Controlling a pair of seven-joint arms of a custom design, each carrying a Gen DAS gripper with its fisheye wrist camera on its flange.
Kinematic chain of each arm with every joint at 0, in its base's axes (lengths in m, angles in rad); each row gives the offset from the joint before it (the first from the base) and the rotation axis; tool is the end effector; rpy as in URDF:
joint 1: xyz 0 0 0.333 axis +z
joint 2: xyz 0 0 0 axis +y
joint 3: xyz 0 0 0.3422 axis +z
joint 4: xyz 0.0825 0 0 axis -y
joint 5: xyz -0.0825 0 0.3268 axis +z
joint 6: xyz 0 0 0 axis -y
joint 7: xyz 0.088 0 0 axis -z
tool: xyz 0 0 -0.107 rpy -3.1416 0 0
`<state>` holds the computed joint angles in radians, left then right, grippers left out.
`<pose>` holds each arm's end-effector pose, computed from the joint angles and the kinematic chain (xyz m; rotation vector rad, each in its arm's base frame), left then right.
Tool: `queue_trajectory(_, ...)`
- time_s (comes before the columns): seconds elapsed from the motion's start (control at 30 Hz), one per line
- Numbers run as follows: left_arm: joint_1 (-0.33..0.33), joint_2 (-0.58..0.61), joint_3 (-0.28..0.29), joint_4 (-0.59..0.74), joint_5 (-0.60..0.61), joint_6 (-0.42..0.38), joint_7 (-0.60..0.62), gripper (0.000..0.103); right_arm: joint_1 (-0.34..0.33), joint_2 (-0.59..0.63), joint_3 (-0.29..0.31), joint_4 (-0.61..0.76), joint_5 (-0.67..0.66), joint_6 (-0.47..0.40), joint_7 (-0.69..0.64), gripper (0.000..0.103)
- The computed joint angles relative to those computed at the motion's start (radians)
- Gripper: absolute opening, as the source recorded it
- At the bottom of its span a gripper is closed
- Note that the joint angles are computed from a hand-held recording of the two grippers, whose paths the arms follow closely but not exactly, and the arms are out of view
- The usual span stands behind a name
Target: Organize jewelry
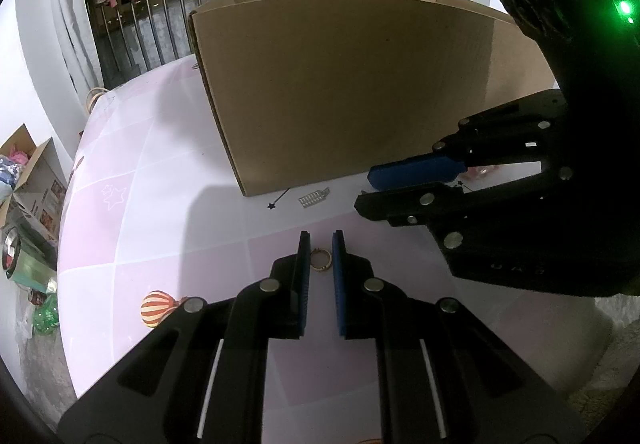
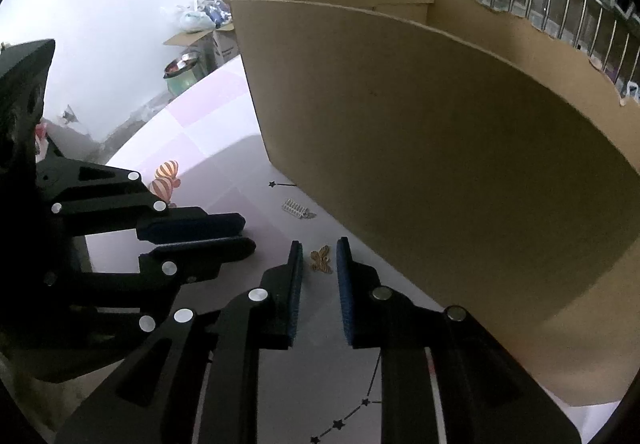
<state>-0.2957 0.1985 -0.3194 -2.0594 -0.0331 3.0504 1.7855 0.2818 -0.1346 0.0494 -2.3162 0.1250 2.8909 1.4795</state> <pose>0.4910 -0.3267 0.5015 -1.0150 2.3847 -0.9701 0.4626 0.1526 0.5390 -2.0210 1.4673 -0.5024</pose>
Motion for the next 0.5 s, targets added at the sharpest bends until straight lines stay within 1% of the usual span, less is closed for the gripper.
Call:
queue_trajectory(0.1,0.007,-0.003,-0.006,-0.005,-0.008,0.003,0.008,0.01,0.002,0.003,-0.003,0.005,0.008,-0.004,-0.011,0.017)
queue_trajectory(0.2,0.009,-0.003,-0.008,-0.006,-0.014,0.003,0.014,0.01,0.011,0.002,-0.01,0.008,0.035,-0.013,-0.04,0.007)
queue_trajectory(0.3,0.008,-0.003,-0.007,-0.005,-0.015,0.001,0.015,0.01,0.007,0.0,-0.006,0.004,0.032,-0.007,-0.04,0.006)
queue_trajectory(0.33,0.009,-0.003,-0.008,-0.005,-0.018,0.002,0.017,0.01,0.012,-0.002,-0.009,0.003,0.046,-0.008,-0.05,0.004)
queue_trajectory(0.5,0.003,-0.006,0.001,-0.008,-0.011,0.007,0.011,0.01,0.019,-0.013,-0.018,-0.004,0.093,-0.012,-0.088,0.003)
